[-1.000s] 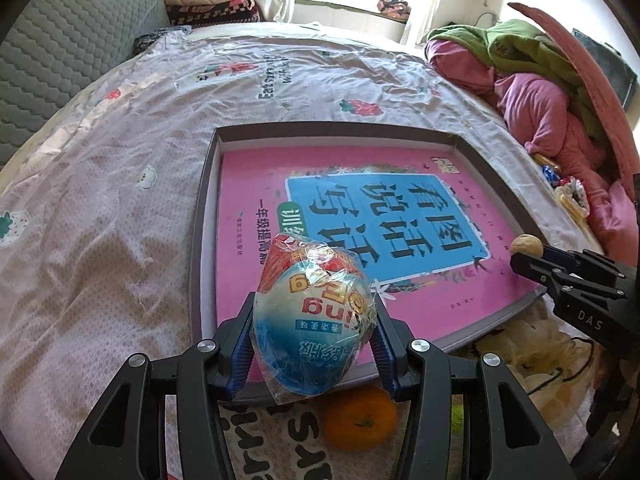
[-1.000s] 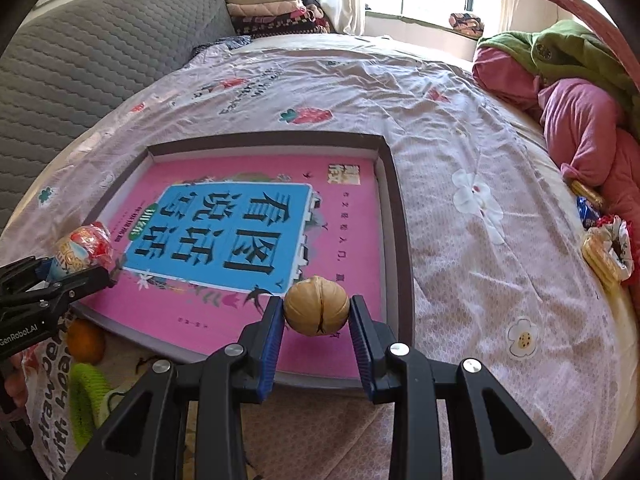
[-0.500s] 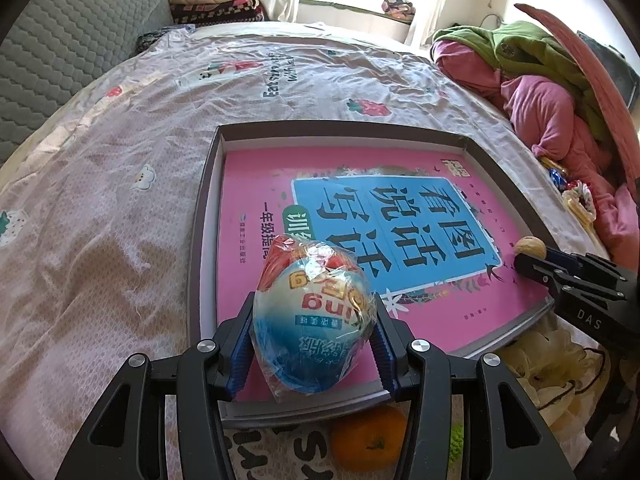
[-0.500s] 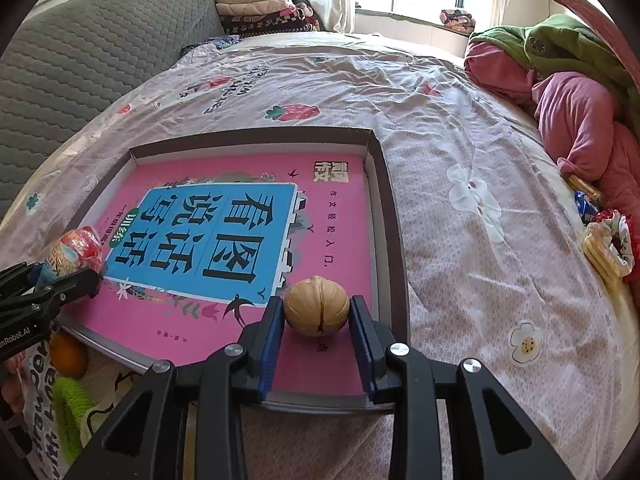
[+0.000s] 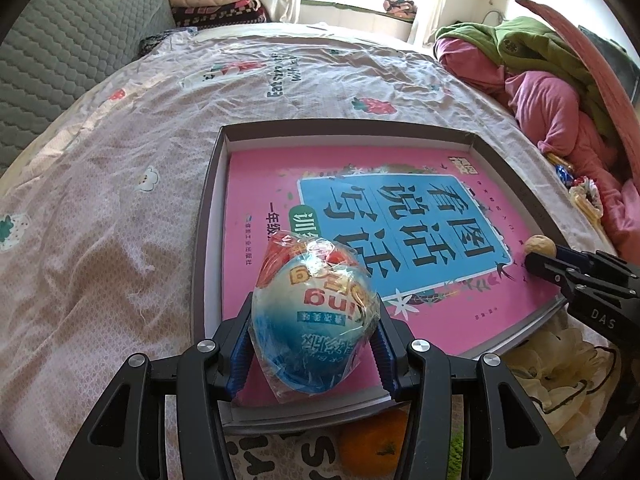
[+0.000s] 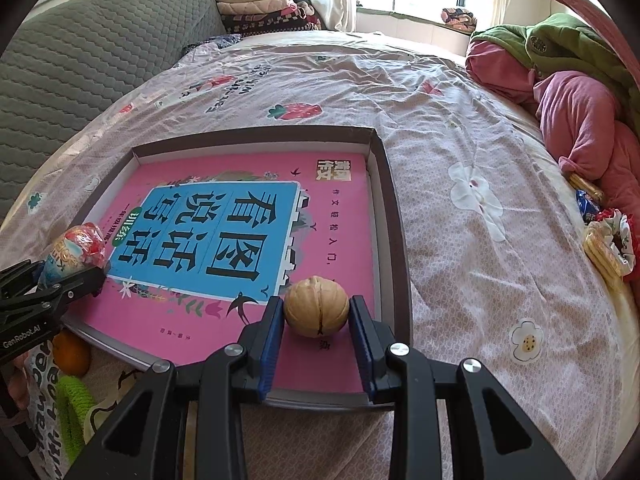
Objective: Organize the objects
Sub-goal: 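Carry the blue egg and walnut over the gray tray and lower them onto the book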
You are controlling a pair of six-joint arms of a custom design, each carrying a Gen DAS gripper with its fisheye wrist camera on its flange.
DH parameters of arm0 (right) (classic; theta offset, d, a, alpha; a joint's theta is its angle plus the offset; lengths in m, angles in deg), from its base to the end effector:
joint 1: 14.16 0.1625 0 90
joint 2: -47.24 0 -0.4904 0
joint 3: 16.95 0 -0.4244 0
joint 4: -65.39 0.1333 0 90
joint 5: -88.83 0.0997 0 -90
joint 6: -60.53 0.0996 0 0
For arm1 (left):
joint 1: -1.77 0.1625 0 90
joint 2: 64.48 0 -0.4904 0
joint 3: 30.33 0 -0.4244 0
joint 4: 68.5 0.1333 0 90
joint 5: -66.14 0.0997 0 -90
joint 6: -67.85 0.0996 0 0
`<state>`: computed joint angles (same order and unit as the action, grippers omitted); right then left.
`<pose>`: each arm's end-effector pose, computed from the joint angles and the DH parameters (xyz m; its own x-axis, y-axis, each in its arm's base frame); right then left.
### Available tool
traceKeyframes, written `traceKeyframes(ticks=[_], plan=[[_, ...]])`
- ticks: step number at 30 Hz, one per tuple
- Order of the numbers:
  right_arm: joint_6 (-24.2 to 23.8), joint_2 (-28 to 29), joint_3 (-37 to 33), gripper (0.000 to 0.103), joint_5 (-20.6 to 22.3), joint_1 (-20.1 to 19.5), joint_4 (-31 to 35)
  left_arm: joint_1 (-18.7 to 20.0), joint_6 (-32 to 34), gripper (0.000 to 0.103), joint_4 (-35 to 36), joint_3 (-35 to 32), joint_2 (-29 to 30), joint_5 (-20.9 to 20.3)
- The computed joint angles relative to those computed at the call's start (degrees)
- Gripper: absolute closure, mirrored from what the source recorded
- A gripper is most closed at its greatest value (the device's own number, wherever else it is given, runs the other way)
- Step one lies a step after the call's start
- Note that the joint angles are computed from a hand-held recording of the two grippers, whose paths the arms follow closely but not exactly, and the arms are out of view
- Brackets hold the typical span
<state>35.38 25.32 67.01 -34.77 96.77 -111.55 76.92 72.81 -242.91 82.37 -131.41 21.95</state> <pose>0.3514 -0.6999 -0.0626 -0.6418 -0.4324 0.6333 -0.6593 0.7329 -0.1678 0.0417 -0.6415 0.3176 -0.7682 -0.1879 -0.6120 0.2676 0.7741 -0.5737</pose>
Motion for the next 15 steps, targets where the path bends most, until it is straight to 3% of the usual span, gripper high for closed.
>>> traceKeyframes(ticks=[15], plan=[[-0.53,-0.53,0.59,0.069,0.03,0.23,-2.34,-0.53,-0.71,0.043,-0.66,0.39,-1.05,0.34]])
